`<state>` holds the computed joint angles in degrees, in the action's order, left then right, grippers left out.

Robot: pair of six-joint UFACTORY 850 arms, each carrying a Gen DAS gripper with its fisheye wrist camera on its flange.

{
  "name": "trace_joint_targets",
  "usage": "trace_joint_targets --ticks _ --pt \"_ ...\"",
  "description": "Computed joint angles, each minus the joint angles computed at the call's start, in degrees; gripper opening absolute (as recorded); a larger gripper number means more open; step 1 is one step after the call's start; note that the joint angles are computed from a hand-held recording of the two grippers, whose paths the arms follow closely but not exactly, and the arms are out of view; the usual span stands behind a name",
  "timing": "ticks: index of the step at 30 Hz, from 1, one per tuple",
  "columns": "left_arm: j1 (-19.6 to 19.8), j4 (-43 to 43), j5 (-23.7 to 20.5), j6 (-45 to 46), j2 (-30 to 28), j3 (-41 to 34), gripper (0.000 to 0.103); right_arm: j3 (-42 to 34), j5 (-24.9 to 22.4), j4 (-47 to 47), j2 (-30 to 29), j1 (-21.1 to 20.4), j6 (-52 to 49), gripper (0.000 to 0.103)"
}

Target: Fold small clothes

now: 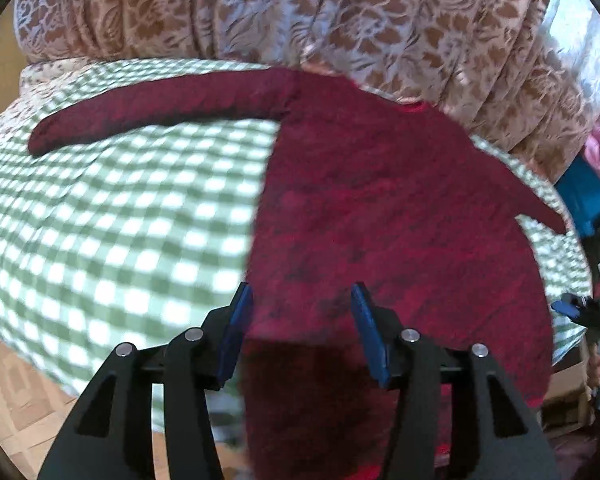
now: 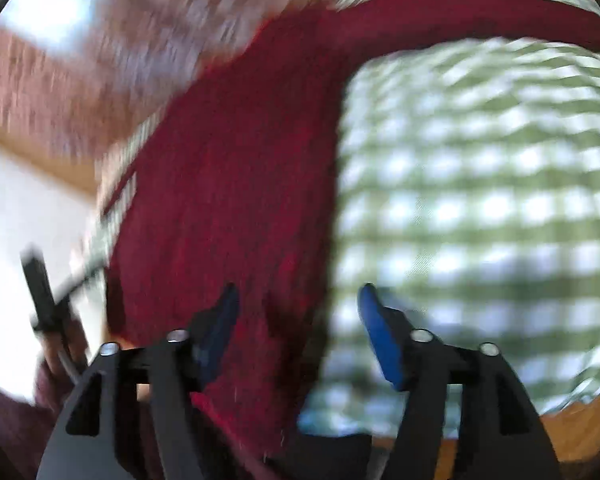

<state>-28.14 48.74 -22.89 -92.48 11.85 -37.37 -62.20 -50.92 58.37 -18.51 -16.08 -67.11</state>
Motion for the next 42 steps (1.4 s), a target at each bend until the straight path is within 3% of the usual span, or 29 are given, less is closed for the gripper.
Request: trace_joint_targets --ticks 2,4,9,13,18,20,23,31,35,42 --pt "-0.27 2.11 1.5 -1.56 -2.02 -1.75 0.06 -4.23 2.23 5.8 -3.39 -2.02 2.71 0.065" --pt "-0.59 1.44 2.75 1.1 -5.1 -4.26 0.06 -8.91 4.64 9.81 -6.88 -3.53 5.49 0.065" --pt "-1.61 -2.64 4.85 6.1 -11.33 -9.25 0.063 -20.97 9.93 18.81 -15.68 -5.62 14.43 0.054" --pt "-2.07 -6.44 5.32 9.42 -14.11 -11.62 0.063 -31.92 15.2 14.91 -23.37 -5.2 28.29 0.051" --pt "-2.1 -7.68 4.52 12.06 -15.45 -12.86 0.062 -37.98 20.18 10.0 -27.44 -3.78 35.28 0.049" --pt "-1.37 -8.66 5.23 12.54 -15.59 -13.05 0.061 -41.83 20.63 1.69 -29.14 -2.84 41.03 0.021" --pt "0.33 -11.86 7.27 14.69 -15.49 -12.99 0.061 -42.24 19.44 3.57 -28.16 -2.27 35.43 0.013" --pt "4.03 -16.25 11.36 17.23 -15.31 -12.95 0.06 -36.32 15.75 13.19 -19.56 5.67 11.18 0.013" --pt "5.88 -17.02 13.31 16.99 -14.96 -12.81 0.06 -35.27 11.73 14.16 -18.47 11.26 7.07 0.013" --pt "8.76 -21.08 16.11 19.65 -15.26 -12.94 0.06 -32.85 9.92 6.72 -19.02 22.68 7.71 0.013"
